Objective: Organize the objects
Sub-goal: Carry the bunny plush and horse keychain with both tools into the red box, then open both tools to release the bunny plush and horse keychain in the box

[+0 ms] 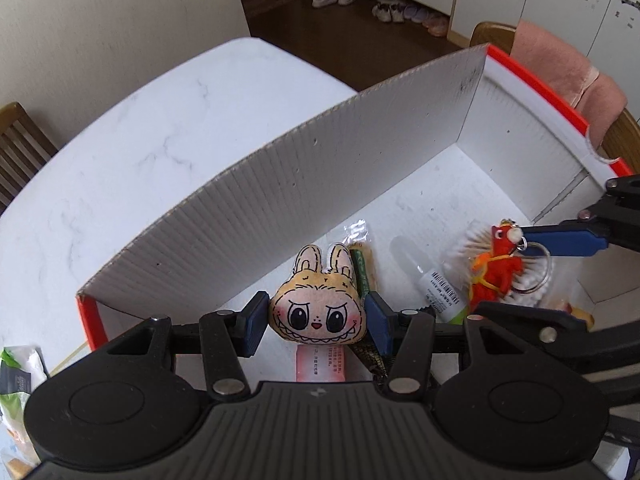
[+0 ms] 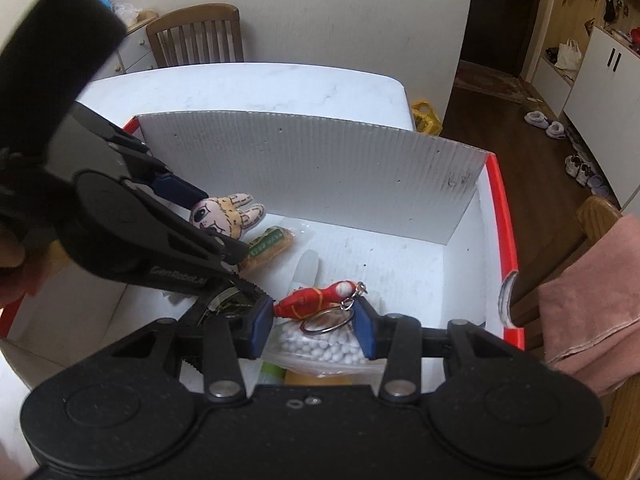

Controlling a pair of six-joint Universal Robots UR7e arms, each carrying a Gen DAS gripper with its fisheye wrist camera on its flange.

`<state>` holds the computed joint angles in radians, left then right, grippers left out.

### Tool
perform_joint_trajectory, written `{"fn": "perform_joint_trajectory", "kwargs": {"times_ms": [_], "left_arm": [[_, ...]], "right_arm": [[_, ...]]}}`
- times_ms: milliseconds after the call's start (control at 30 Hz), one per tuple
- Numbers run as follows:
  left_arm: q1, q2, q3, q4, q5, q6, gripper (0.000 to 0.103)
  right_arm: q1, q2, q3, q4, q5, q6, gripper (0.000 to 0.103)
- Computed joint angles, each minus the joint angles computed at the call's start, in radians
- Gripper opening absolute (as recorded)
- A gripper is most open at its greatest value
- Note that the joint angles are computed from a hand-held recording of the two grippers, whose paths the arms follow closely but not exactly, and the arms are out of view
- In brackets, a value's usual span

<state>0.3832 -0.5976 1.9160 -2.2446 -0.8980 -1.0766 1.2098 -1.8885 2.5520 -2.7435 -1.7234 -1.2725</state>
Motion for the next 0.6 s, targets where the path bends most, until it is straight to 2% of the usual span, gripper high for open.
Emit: {"fn": "perform_joint_trajectory", "kwargs": {"times_ms": [433,533,600], "left_arm": [[0.028,0.001,-0.002,-0.034,-0.043,-0.01,0.053],[0.025,0.011,-0.009,-0.023,-0.03,-0.008,0.067],[0.02,0.01,-0.001,-0.04,-0.029,0.001,0.067]], "right_arm": [[0.004,-0.03,-0.007,0.044,-0.016,-0.022,0.044],[0.009,-0.038,-0.011,0.059,-0.021,-0.026,0.046],[0.013,-0.048,-0.015,0.076,-0.02,-0.023,0.049]]}}
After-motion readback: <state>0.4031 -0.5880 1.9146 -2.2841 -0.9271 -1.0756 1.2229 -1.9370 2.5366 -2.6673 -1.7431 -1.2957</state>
